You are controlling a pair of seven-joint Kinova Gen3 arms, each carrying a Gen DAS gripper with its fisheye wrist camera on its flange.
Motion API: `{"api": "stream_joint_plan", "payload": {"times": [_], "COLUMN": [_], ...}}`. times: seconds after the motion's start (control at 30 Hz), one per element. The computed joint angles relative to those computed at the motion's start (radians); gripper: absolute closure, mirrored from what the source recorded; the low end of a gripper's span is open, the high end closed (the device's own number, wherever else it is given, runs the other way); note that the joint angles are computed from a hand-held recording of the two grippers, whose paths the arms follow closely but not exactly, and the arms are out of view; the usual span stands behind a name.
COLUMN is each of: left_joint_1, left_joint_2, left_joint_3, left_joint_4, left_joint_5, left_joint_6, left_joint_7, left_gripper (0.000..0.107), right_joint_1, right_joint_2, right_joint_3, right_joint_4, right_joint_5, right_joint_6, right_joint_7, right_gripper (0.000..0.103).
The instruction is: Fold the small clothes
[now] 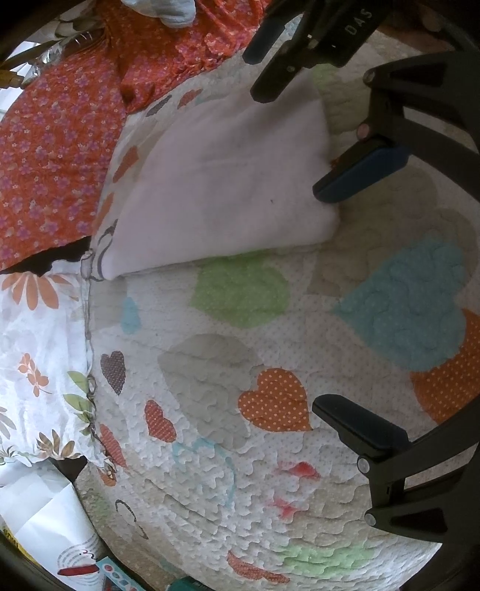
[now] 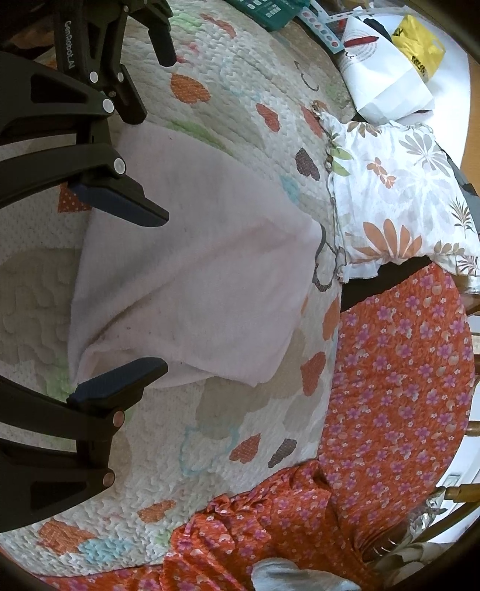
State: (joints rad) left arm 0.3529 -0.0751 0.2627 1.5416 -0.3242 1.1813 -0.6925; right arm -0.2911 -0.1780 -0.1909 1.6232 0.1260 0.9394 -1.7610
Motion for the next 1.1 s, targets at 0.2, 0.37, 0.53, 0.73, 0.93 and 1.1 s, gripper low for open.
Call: {"api": "stream_joint_plan", "payload": {"times": [0.2,0.37,0.53,0.73,0.93,1.1], "left_joint_1": [0.001,-0.002,-0.001,-0.009,-0.013,-0.012], "left_joint_2": [0.002,0.000,0.001,-0.004,-0.003,-0.003], "left_joint_3": [-0.001,-0.005,-0.002,-0.010,-0.006,-0.003], "left_joint_4": [-0.003,-0.002,-0.001,0.005,0.004,0.008], "left_joint_5": [-0.005,-0.001,-0.004,0.000,-0.001,-0.011], "left_joint_6": [0.004,0.003,0.004,-0.003,0.001,-0.003], "left_joint_7": [-0.003,-0.013,-0.009,-0.027,-0.023,-0.014], "left_gripper": [0.004,0.004,0.004,0.004,0.004,0.004], "right_joint_1": [-0.002,-0.007,-0.011,-0.011,-0.011,-0.011], "right_joint_2": [-0.003,-0.008,-0.013,-0.013,-0.015,-0.017], "right_joint_3": [-0.003,-0.004,-0.011,-0.011,-0.010,-0.012], "right_joint_4": [0.003,0.011,0.015,0.016,0.016,0.017], "right_joint_5": [0.003,-0.004,-0.003,-0.005,-0.007,-0.008], "right_joint_6": [-0.001,-0.008,-0.016,-0.016,-0.016,-0.016], "right_joint_7": [-0.003,0.007,0.013,0.012,0.014,0.010], "right_gripper": [0.025,0.025,0.024,0.024,0.024,0.024]}}
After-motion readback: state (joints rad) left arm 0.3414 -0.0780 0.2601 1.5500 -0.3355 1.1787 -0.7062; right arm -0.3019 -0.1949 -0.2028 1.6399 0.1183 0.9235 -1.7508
